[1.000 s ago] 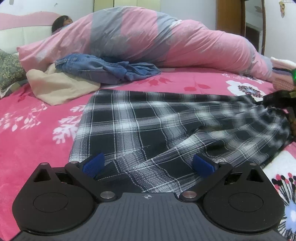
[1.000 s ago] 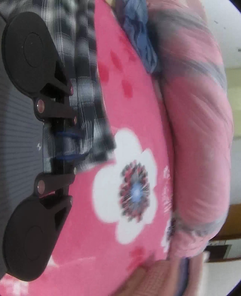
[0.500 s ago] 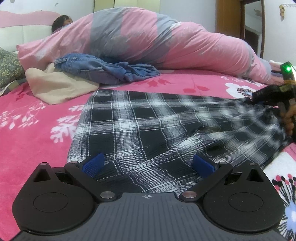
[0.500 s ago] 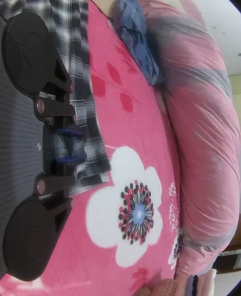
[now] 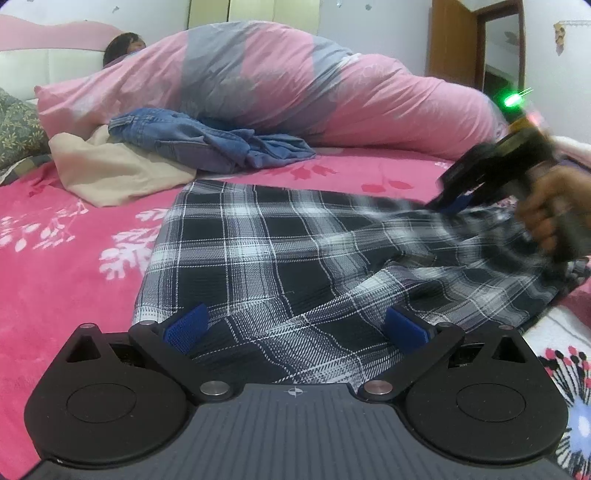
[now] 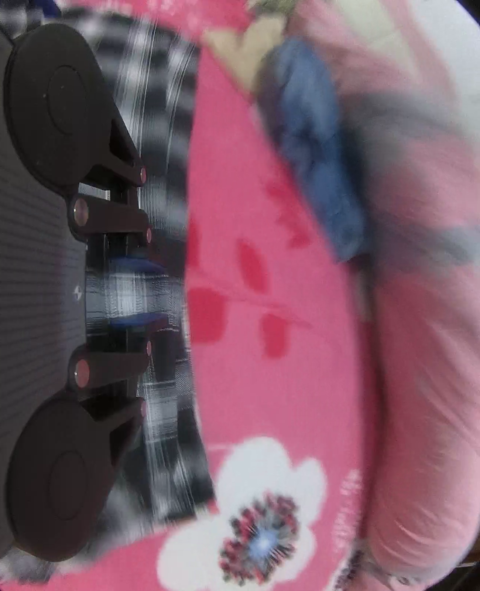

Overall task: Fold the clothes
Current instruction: 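Lay the plaid fold down and open the right tool beside the left tool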

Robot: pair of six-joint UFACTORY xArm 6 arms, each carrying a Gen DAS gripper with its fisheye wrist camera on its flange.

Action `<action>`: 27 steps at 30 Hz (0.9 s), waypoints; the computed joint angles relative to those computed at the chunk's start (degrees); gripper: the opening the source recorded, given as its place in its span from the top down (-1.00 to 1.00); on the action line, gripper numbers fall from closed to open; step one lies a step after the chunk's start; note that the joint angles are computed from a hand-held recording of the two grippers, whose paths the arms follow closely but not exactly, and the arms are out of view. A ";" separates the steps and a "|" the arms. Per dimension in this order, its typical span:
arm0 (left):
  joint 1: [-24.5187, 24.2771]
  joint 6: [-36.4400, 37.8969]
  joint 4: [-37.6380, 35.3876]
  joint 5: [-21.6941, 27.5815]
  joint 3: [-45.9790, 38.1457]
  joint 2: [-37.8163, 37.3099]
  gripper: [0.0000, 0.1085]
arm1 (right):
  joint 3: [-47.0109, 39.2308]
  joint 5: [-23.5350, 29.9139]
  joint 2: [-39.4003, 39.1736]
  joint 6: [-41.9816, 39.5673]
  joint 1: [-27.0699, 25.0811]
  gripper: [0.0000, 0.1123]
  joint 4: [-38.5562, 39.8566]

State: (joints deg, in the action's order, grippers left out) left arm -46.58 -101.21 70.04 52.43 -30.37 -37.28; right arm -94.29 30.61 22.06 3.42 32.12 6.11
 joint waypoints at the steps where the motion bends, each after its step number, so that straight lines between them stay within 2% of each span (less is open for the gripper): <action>1: 0.13 -0.21 0.36 -0.54 0.48 -0.54 -0.90 | -1.92 0.06 1.82 2.04 0.03 0.57 -1.97; 4: 0.38 0.55 0.42 -2.14 2.14 -3.18 -0.90 | -5.28 1.66 3.21 8.15 -0.33 0.55 -5.25; 6: -0.30 0.58 -0.46 -1.20 2.76 -4.82 -0.90 | -3.62 0.62 1.20 7.57 -0.13 0.54 -4.64; 8: -0.24 -0.51 -0.01 -1.88 3.96 -6.88 -0.90 | -0.06 -1.12 -2.34 2.42 0.91 0.53 -0.93; 10: -0.37 -1.32 0.52 -1.97 4.75 -8.07 -0.90 | 0.95 -0.62 -4.22 -5.97 2.78 0.53 6.43; 12: -0.40 -1.48 0.73 -1.85 5.16 -8.58 -0.90 | -0.83 2.35 -3.89 -12.97 4.85 0.53 12.88; 15: 0.23 0.34 -0.02 -2.63 5.20 -7.87 -0.90 | -7.69 7.87 1.13 -19.30 8.01 0.53 19.03; 17: 0.01 1.02 0.18 -2.63 5.32 -7.62 -0.90 | -14.21 10.58 6.86 -18.53 9.92 0.53 18.32; 20: 0.53 0.11 0.97 -3.88 6.61 -8.88 -0.90 | -21.07 9.27 13.53 -13.54 11.14 0.53 14.77; 23: 2.02 -0.63 1.50 -6.62 8.05 -10.98 -0.90 | -24.86 11.43 15.28 -7.33 10.32 0.54 14.11; 25: 2.94 -1.55 2.03 -8.27 9.01 -12.30 -0.90 | -20.39 9.78 11.67 -6.96 9.98 0.53 14.47; 27: 3.26 -2.16 1.80 -8.85 9.21 -12.93 -0.90 | -11.39 6.42 4.78 -9.48 9.55 0.53 15.79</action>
